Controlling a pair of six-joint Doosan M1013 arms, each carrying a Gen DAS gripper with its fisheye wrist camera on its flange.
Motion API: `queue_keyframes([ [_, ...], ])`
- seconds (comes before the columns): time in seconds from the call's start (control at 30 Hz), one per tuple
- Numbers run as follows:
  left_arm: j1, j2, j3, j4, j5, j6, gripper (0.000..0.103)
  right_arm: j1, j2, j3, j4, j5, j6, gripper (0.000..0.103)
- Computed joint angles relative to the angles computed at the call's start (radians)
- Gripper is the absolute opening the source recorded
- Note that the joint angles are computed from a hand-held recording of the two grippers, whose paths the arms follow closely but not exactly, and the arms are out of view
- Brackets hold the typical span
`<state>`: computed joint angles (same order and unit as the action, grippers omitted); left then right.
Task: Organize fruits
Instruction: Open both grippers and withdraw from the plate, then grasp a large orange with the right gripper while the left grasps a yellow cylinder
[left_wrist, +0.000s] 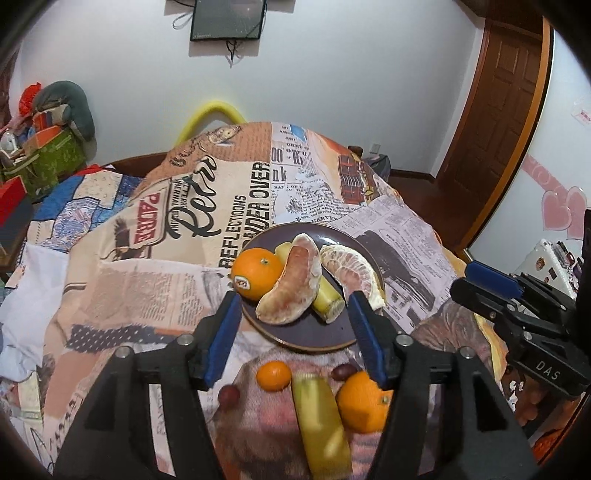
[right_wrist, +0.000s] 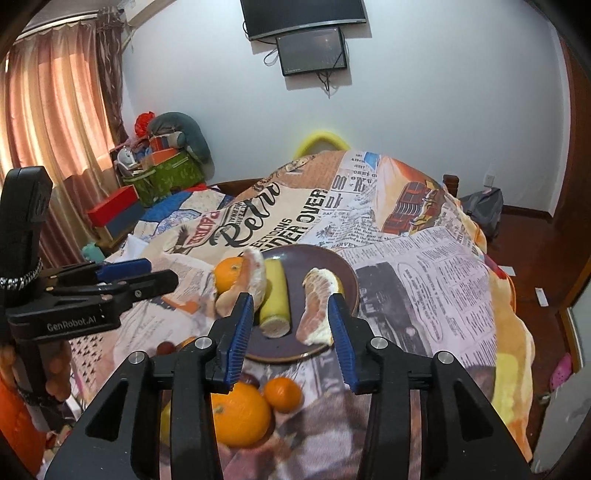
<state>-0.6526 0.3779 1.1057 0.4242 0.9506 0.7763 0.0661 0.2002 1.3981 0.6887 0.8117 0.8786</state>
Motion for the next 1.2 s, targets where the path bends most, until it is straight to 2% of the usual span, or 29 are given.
queue_keyframes([
  [0.1,-0.013,-0.021,0.025,0.021,0.004,-0.015,0.062,0.002,-0.022,0.026,-0.003,-0.012,-0.008,0.045],
  [0.23,-0.026,-0.046,0.062,0.041,0.001,-0.044,0.066,0.002,-0.046,0.063,0.002,-0.028,-0.014,0.06],
  [0.33,-0.03,-0.062,0.091,0.036,-0.004,-0.059,0.071,0.008,-0.055,0.081,-0.013,-0.027,-0.012,0.063],
  [0.47,-0.032,-0.072,0.116,0.032,0.011,-0.068,0.071,0.017,-0.059,0.096,-0.044,-0.009,0.003,0.068],
  [0.83,-0.019,-0.087,0.174,-0.041,0.009,-0.075,0.071,0.047,-0.039,0.12,-0.106,0.044,0.052,0.068],
  [1.2,-0.017,-0.079,0.186,-0.077,0.027,-0.048,0.071,0.068,-0.001,0.1,-0.147,0.1,0.092,0.068],
])
